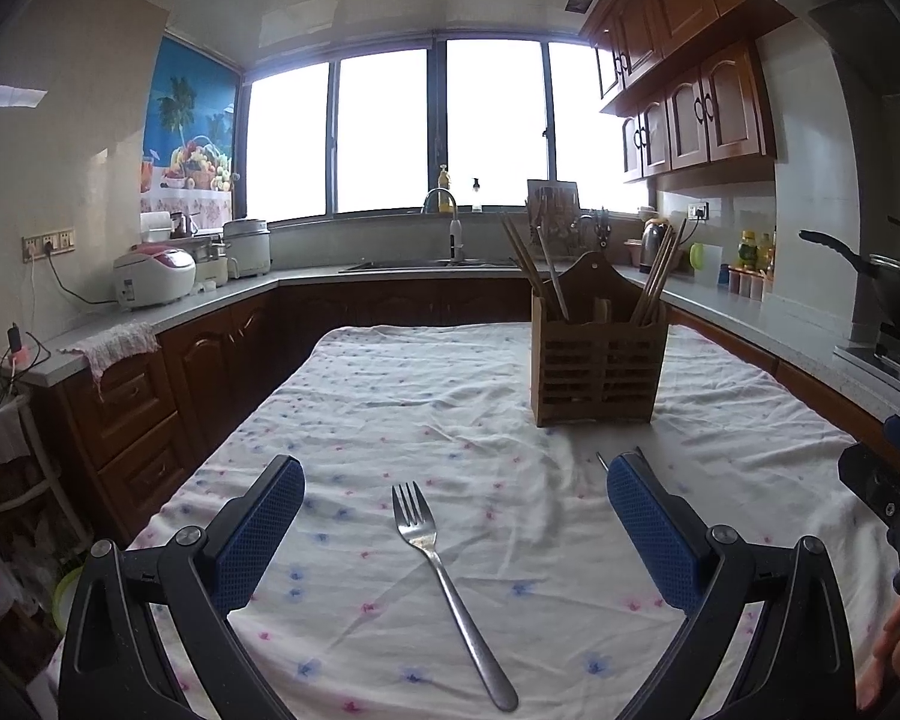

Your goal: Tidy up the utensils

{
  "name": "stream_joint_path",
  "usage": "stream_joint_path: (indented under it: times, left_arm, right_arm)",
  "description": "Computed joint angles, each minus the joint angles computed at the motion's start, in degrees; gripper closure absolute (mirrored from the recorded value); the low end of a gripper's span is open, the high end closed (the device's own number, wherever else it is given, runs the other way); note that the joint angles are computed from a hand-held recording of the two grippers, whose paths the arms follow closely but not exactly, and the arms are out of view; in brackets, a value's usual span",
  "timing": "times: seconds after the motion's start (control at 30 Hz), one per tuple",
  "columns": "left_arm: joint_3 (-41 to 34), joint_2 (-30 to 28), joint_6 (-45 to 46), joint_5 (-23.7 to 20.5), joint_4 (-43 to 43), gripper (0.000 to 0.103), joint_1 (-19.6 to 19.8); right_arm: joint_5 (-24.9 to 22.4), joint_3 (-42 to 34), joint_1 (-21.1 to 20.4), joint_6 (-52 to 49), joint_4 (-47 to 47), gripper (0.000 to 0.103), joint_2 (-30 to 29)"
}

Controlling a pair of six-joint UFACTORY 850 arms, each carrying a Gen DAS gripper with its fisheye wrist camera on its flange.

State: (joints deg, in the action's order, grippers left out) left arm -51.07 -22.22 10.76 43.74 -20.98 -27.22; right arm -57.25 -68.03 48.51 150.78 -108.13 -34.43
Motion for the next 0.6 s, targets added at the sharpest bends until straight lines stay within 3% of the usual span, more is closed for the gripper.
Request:
stream_joint_path:
  times: [0.6]
  left_arm:
    - [0.23, 0.33, 0.48, -0.16, -0.11, 0.001, -0.09]
  right_arm:
    - [0.29, 0.19, -0.03, 0.3, 0.23, 0.0, 0.14]
